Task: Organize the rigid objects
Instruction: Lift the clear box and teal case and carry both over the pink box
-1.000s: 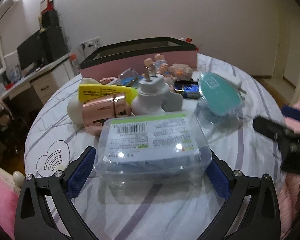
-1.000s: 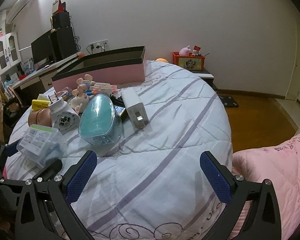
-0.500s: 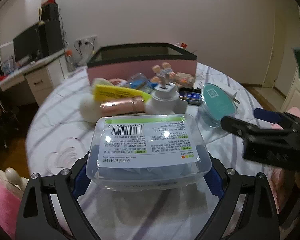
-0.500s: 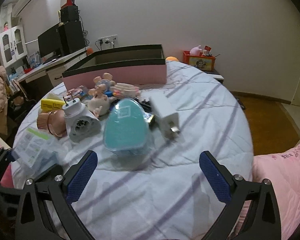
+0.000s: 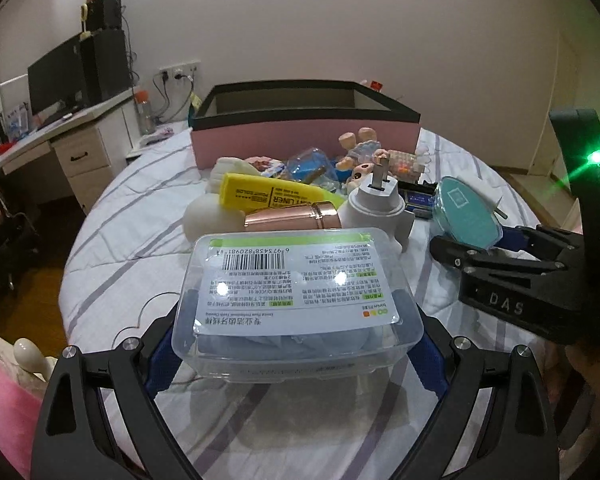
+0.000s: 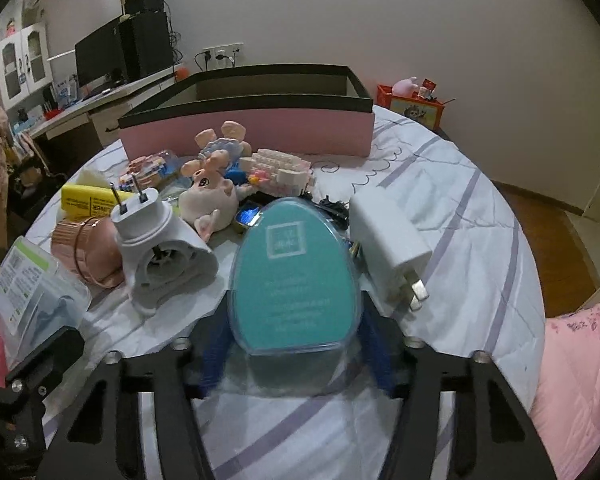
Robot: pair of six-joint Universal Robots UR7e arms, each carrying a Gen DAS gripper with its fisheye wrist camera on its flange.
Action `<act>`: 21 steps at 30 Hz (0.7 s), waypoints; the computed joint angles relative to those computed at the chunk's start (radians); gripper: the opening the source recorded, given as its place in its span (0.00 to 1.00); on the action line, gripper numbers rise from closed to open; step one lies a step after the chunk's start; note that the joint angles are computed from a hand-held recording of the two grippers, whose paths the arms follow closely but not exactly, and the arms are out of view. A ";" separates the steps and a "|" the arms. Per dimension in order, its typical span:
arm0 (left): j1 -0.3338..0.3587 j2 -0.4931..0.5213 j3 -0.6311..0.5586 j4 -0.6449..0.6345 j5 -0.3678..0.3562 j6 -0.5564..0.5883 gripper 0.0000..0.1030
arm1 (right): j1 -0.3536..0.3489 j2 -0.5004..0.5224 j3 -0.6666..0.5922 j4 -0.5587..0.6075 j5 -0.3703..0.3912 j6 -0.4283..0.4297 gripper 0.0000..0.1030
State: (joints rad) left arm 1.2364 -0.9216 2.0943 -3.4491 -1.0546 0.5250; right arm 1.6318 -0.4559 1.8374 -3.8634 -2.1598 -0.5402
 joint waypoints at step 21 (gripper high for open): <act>-0.038 0.000 -0.008 0.024 0.019 -0.020 0.92 | -0.024 -0.061 0.054 0.037 0.105 0.094 0.55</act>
State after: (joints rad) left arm 1.1987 -0.9216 2.0863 -3.4248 -1.0354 0.5053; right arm 1.6076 -0.5168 1.8913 -3.8264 -2.0548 -0.4463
